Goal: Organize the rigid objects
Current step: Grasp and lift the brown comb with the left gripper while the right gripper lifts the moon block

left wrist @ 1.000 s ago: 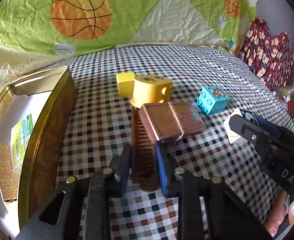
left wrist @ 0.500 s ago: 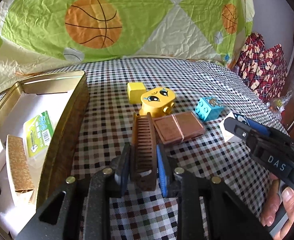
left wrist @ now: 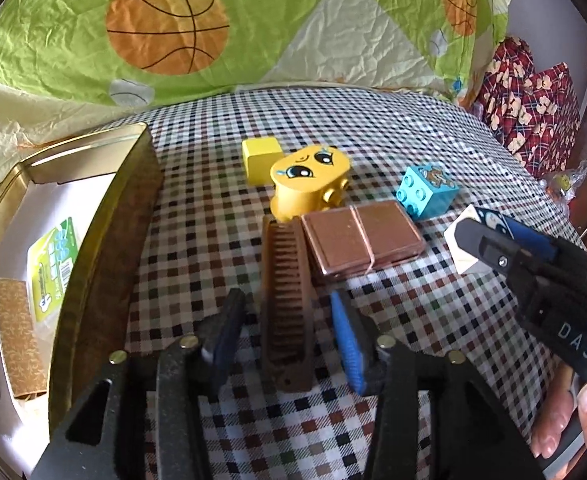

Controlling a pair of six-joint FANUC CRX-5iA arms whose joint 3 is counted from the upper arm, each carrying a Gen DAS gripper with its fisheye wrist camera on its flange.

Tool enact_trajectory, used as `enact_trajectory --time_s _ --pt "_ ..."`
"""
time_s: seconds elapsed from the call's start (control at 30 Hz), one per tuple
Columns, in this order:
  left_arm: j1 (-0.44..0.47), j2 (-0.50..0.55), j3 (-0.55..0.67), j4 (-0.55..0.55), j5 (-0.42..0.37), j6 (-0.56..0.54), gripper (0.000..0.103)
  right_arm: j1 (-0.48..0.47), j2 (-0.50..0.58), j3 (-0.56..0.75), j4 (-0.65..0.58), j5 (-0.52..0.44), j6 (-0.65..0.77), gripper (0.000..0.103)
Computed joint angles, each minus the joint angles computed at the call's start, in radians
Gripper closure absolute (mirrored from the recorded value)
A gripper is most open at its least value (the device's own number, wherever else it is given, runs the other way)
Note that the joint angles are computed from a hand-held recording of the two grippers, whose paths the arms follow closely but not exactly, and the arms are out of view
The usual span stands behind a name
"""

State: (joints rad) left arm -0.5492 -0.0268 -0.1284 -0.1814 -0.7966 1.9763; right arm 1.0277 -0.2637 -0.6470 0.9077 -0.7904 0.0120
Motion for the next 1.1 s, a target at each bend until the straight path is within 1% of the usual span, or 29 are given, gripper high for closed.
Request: enact_trajectory --time_s 0.07,0.1,0.17,0.23,0.3,0.5,0.73,0.93,1.03,1.1 --pt "0.012 -0.002 -0.012 0.025 0.018 -0.02 0.065 -0.001 0.003 0.004 -0.011 0.001 0.01 0.052" --pt "0.016 -0.006 -0.019 0.035 0.028 -0.026 0.079 0.0 0.001 0.003 -0.009 0.0 0.006 0.052" --pt "0.026 -0.016 -0.038 0.063 0.048 -0.049 0.08 0.002 -0.004 -0.005 0.009 -0.001 -0.011 0.052" --pt "0.026 -0.026 -0.045 0.057 0.06 -0.041 0.08 0.004 -0.008 -0.011 0.024 -0.004 -0.025 0.052" --pt "0.019 -0.036 -0.048 0.031 0.069 -0.018 0.08 0.004 -0.012 -0.017 0.036 -0.003 -0.037 0.052" --pt "-0.007 -0.071 -0.051 -0.077 0.089 0.097 0.08 0.008 -0.027 -0.038 0.083 0.002 -0.074 0.052" --pt "-0.084 -0.09 -0.018 -0.285 0.06 0.283 0.08 0.017 -0.041 -0.065 0.17 -0.002 -0.126 0.052" --pt "-0.187 -0.096 0.021 -0.507 -0.012 0.466 0.08 0.02 -0.054 -0.088 0.228 -0.003 -0.17 0.052" --pt "-0.232 -0.102 0.03 -0.598 -0.045 0.546 0.08 0.019 -0.067 -0.103 0.263 0.006 -0.189 0.052" --pt "-0.251 -0.107 0.03 -0.639 -0.056 0.584 0.08 0.021 -0.074 -0.114 0.295 0.003 -0.208 0.052"
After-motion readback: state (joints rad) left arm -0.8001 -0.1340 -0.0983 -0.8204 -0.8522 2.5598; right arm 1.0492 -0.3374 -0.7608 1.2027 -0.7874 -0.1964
